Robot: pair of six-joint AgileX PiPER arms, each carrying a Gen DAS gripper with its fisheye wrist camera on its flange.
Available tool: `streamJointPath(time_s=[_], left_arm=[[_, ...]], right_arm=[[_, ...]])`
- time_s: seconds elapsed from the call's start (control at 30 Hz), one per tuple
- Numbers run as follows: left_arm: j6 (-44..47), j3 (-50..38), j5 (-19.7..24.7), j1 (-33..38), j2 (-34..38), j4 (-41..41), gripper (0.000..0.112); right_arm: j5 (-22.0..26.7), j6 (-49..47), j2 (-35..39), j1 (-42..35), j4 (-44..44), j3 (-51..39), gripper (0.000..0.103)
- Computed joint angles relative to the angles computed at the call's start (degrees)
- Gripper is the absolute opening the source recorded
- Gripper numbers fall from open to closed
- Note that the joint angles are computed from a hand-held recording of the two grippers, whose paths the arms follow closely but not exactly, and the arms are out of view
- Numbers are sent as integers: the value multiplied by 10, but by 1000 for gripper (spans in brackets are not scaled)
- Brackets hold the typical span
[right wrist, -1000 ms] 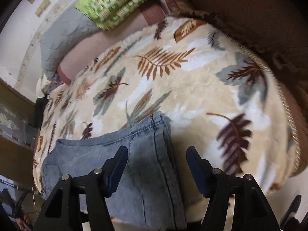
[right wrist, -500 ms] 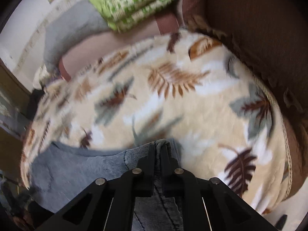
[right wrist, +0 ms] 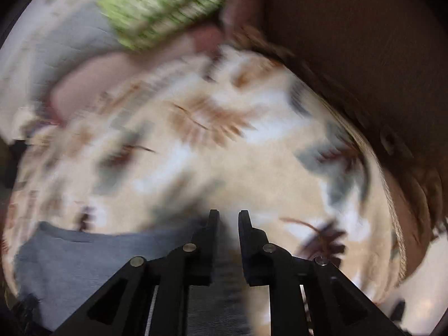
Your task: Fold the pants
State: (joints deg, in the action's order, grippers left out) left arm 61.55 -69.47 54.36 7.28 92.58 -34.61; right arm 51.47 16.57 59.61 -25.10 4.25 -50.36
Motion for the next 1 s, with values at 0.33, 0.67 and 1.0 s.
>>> streamJointPath(time_s=[0.33,0.67,1.0], left_arm=[[20,27,27,11,-17,-52,39],[29,56,14,9,-10,-42,59],[51,58,12,9,-14,-50,59]], right_arm=[[-100,-114,246,320,203,-151,16],[-93,-133,451,358,207,-336,61],[10,-84,569,388,130,-492,7]])
